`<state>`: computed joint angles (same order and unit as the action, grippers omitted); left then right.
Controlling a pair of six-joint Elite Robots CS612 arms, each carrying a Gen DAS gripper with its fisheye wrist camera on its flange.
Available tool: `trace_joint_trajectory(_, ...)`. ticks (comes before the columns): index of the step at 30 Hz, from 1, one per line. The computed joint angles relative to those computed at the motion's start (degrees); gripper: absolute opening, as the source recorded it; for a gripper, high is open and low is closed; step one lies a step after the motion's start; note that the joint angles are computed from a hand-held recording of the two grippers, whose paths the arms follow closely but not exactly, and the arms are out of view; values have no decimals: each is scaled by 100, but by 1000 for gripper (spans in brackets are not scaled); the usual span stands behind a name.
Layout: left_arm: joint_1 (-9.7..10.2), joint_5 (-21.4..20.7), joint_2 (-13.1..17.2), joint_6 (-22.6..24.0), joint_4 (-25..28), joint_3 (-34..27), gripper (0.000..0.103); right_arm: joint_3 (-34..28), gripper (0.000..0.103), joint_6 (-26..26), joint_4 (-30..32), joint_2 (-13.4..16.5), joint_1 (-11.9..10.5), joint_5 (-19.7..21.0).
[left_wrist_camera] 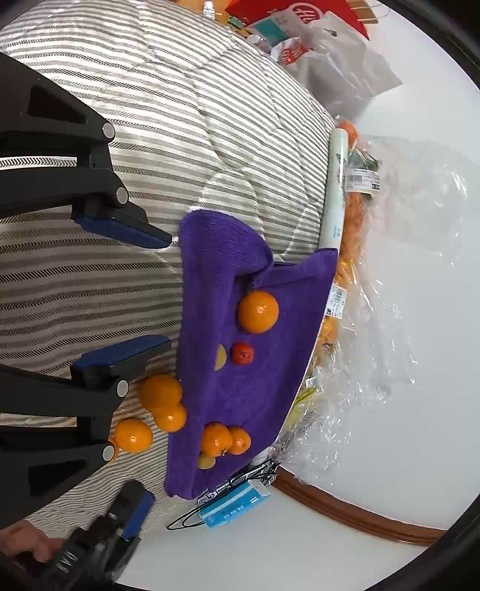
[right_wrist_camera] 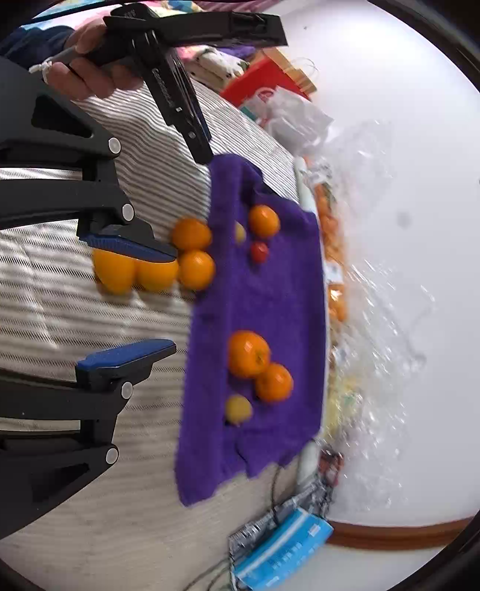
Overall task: Organize fruits
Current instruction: 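Withdraw both open tools back from the towel, then grasp another orange on the bedspread with the right tool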
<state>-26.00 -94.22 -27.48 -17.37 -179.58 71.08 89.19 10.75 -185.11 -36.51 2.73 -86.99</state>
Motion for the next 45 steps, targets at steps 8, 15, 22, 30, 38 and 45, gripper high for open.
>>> trace_joint_trajectory(8, 22, -134, 9, -62, -43, 8, 46, -38, 44, -248, 305, 67, 106, 255)
trace_joint_trajectory(15, 25, -138, 8, -99, 7, 15, 46, -190, 40, -433, 496, 227, 247, -262)
trace_joint_trajectory(22, -38, -65, 3, 192, 86, 26, 46, 18, 34, -339, 93, 162, 139, -125)
trace_joint_trajectory(30, -112, -275, -24, 449, 164, 24, 46, 204, 33, -367, -134, 102, 5, -132)
trace_joint_trajectory(38, -173, -289, 61, 389, 490, -224, 46, 178, 33, -331, 50, 102, -143, 33)
trace_joint_trajectory(45, -167, -595, 82, 396, 537, -279, 46, 59, 33, -610, 94, 174, -115, -104)
